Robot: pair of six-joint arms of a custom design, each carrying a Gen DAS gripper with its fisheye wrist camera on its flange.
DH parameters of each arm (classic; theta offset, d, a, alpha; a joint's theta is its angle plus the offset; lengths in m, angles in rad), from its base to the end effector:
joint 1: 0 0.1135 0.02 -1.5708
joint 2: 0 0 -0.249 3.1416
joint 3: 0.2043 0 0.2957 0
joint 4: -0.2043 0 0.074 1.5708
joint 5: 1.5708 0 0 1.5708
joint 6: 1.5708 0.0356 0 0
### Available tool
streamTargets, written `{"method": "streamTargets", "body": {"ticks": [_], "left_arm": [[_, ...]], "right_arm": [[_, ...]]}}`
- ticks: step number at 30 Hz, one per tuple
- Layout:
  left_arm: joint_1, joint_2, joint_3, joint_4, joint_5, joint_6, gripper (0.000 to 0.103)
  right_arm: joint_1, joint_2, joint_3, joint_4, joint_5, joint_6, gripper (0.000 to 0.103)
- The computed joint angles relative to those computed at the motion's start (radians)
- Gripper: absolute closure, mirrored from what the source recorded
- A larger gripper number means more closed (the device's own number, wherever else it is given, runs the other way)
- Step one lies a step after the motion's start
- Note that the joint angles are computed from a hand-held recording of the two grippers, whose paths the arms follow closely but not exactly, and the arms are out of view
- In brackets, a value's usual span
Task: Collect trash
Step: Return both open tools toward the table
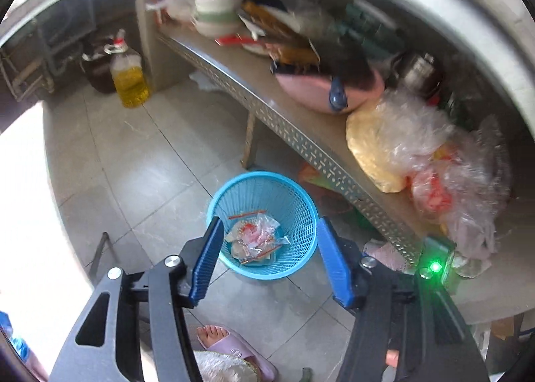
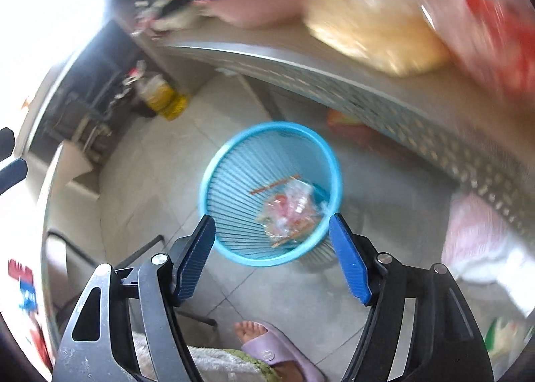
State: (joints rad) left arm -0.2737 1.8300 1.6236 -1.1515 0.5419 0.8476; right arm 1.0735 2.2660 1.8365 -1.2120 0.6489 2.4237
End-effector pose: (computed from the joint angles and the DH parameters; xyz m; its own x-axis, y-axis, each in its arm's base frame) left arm 0.3817 -0.1262 0.2514 -0.3705 0.7711 -0.5178 0.9282 0.3283 -0.1752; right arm 0.2386 0.3945 0.1366 -0.1156 0.8857 -0.4497 0.8558 0.3186 0.4076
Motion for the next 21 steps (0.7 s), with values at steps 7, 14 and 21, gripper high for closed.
{"method": "streamTargets", "body": {"ticks": [7,14,21], "left_arm": [[0.301,0.012,0.139,-0.201,0.205,0.17,0.046],[0.632,0.122,0.292,-0.311,0.329,0.341,0.044],[0.866,0.265,0.451,-0.313,0.379,0.378,0.042]], "right_arm": [[0.006,-0.039,0.074,0.045,0.116,-0.182,0.03],[-0.002,-0.035,0.177,0.085,0.146,-0.318,0.024],[-0.046,0.086,0.44,0.143,0.096,-0.619,0.024]]}}
